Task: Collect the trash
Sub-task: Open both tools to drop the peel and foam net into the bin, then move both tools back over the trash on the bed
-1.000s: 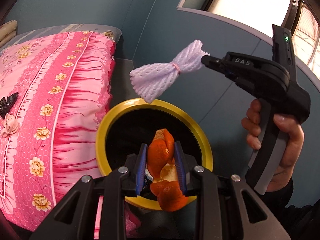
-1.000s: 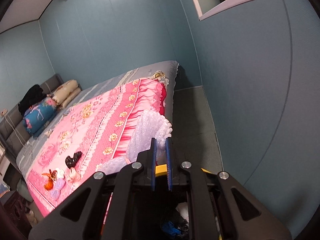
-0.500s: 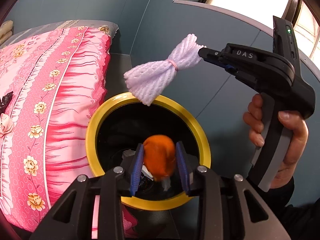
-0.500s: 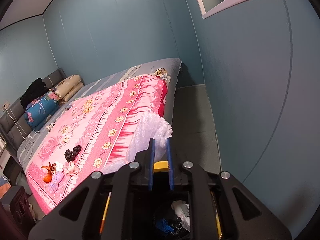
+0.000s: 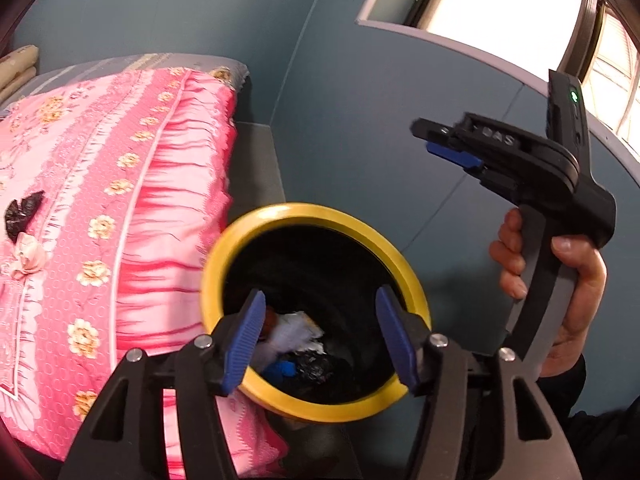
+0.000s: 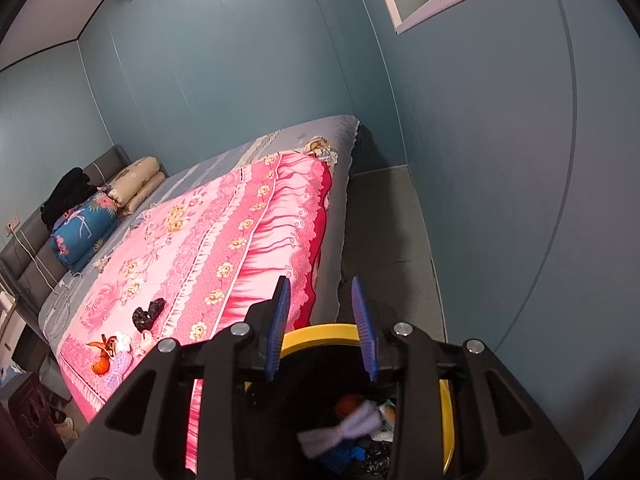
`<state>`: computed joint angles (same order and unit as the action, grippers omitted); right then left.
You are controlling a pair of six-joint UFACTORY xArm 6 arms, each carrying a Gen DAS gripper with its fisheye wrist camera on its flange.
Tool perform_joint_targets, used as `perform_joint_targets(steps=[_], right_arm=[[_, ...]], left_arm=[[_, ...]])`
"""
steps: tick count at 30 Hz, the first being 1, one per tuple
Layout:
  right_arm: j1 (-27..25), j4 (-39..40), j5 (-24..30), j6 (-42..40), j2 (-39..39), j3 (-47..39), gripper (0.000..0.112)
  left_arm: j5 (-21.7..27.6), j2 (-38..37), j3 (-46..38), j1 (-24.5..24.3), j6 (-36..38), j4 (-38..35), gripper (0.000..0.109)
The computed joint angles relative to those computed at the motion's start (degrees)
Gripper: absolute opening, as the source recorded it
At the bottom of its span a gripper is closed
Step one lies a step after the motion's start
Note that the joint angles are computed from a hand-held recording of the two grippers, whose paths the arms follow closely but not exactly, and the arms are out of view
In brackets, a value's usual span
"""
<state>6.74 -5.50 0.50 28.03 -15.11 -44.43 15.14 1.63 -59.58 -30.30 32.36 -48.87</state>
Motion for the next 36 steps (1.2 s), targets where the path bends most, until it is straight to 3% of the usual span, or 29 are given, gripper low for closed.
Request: perform_joint_targets(steps=[4,6,8,12,19,25,28,36], right_arm=[[2.2,5.5,-1.1,-5.7,1.1,-1.4,0.038],[4.1,12.8,-0.5,-12.6,2.1,-2.9,0.042],[6.5,19.6,0.8,-19.8,4.2,-6.0,0.044],[9.7,23.4,2.9,-24.7,8.4,-12.0,0.052],[16.5,39.9,6.4,-40.8,20.3,-27.1,0.070],[21.0,39.8,9.5,-42.8,31.5,-40.1,0.073],[22.4,34.7,11.7,-38.5,37.4,-47.2,0.074],[25.1,26.0,21.2,-31.4,55.2,-70.1,0.075]], left_arm=[[-2.5,-1.9,1.9,2.3,-0.8,1.1,0.061],[-3.3,-3.0,2.8,3.7,-0.6,0.5,0.063],[-3.6,-4.2,3.7,5.8,-0.4,-0.2,0.066],[-6.3,-6.6,6.4,9.7,-3.3,3.6,0.071],[-9.5,-9.3,10.1,18.8,-9.7,10.4,0.082],[-10.0,-8.9,10.9,27.8,-12.9,13.6,0.083],[-9.6,-6.9,9.6,31.4,-13.6,14.1,0.083],[-7.5,2.2,2.5,37.7,-10.5,7.4,0.084]])
